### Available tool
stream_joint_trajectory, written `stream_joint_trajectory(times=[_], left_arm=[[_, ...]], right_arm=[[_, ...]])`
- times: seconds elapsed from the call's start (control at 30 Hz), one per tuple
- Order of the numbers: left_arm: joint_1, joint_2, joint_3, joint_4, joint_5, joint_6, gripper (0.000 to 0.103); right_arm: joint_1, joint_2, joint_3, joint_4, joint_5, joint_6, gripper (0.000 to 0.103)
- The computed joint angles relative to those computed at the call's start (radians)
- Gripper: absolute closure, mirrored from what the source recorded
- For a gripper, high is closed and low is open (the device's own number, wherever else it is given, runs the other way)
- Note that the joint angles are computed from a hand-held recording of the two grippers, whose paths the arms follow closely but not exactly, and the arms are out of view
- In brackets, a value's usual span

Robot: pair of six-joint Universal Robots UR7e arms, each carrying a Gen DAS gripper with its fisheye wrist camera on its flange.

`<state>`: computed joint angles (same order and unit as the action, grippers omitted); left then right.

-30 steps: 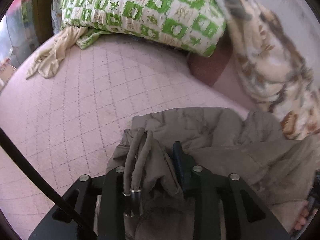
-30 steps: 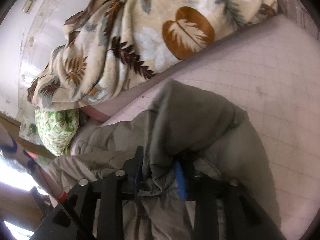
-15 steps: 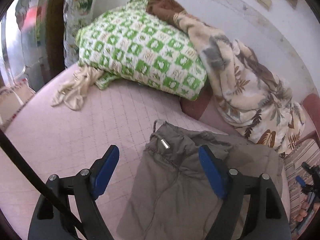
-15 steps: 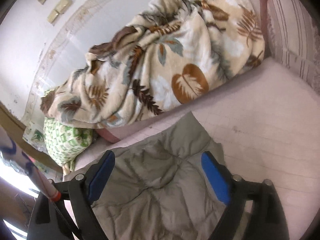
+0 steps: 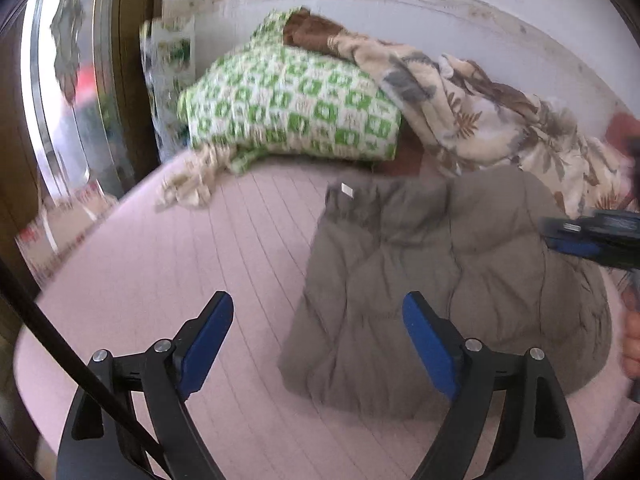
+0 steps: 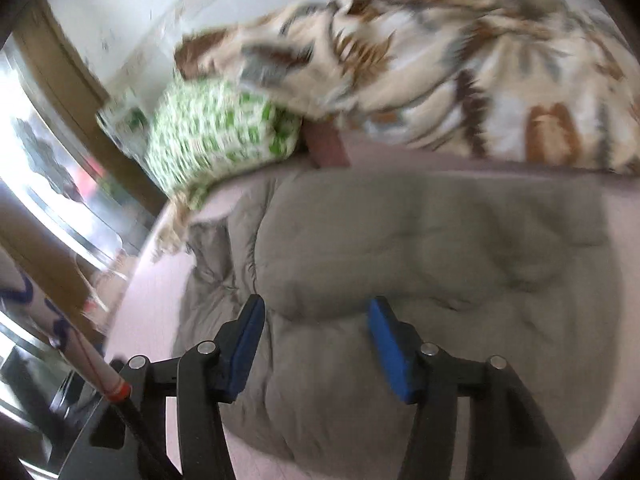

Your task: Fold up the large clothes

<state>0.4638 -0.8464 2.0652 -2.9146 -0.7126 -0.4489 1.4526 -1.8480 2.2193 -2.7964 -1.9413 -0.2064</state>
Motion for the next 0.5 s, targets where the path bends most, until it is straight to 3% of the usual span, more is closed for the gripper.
stream_joint_trajectory(times=[0.1, 0.3, 0.43, 0.5], left_arm=[[0.039, 0.006, -0.01, 0.034, -0.04, -0.009, 0.017], [0.106, 0.004, -0.026, 0.001, -0.109, 0.002, 0.017], [0.102, 0.014, -0.034, 0.012, -0.056, 0.015, 0.017], [0.096, 0.01, -0.029, 0.005, -0.038, 0.017, 0.017]], right_arm=[[0.021, 0.184, -0.039, -0.144, -0.154, -0.013, 0.043], [-0.045, 0.376, -0.122, -0.297, -0.206, -0.011, 0.035], [-0.082, 0.4, -0.151, -0.302, -0.186, 0.017, 0.033], [-0.07, 0.404, -0.16, -0.287, -0.217, 0.014, 0.032]])
